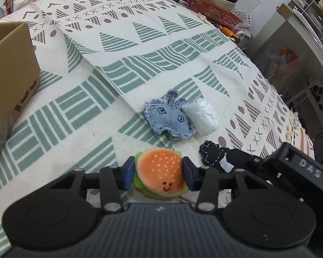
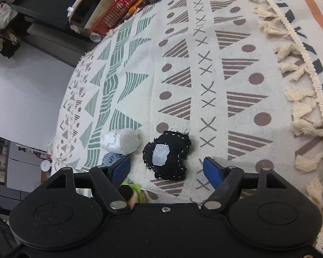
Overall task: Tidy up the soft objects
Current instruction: 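Grasp the burger plush with the left tool while the right tool grasps the black plush, then carry the burger plush and black plush over the box with both tools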
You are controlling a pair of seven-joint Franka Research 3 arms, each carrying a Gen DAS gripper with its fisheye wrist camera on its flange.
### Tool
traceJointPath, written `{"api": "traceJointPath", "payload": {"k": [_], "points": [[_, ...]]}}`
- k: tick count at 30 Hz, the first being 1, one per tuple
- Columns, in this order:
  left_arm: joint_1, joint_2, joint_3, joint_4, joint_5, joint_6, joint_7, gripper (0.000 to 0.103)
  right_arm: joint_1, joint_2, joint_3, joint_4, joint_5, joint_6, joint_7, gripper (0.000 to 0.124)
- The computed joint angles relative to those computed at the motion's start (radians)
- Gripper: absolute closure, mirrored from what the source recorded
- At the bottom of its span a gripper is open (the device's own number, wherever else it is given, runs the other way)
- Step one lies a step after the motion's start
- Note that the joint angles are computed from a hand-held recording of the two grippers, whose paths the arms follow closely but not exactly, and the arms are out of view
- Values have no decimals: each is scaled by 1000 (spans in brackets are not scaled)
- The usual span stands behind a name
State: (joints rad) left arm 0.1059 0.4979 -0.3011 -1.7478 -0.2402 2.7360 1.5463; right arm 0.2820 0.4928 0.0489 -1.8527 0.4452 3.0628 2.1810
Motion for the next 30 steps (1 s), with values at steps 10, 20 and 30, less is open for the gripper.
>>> {"api": "traceJointPath", "payload": {"k": [10, 20, 30], "points": [[-3, -31, 29, 4, 40, -9, -20, 61, 58, 46, -73, 54, -52, -14, 37, 65], [18, -115, 26, -65, 10, 37, 29, 64, 78, -5, -85, -8, -106, 16, 53, 99], [44, -218, 18, -156, -86, 71, 134, 65, 160, -110, -145, -163, -104, 115, 91, 99]]}}
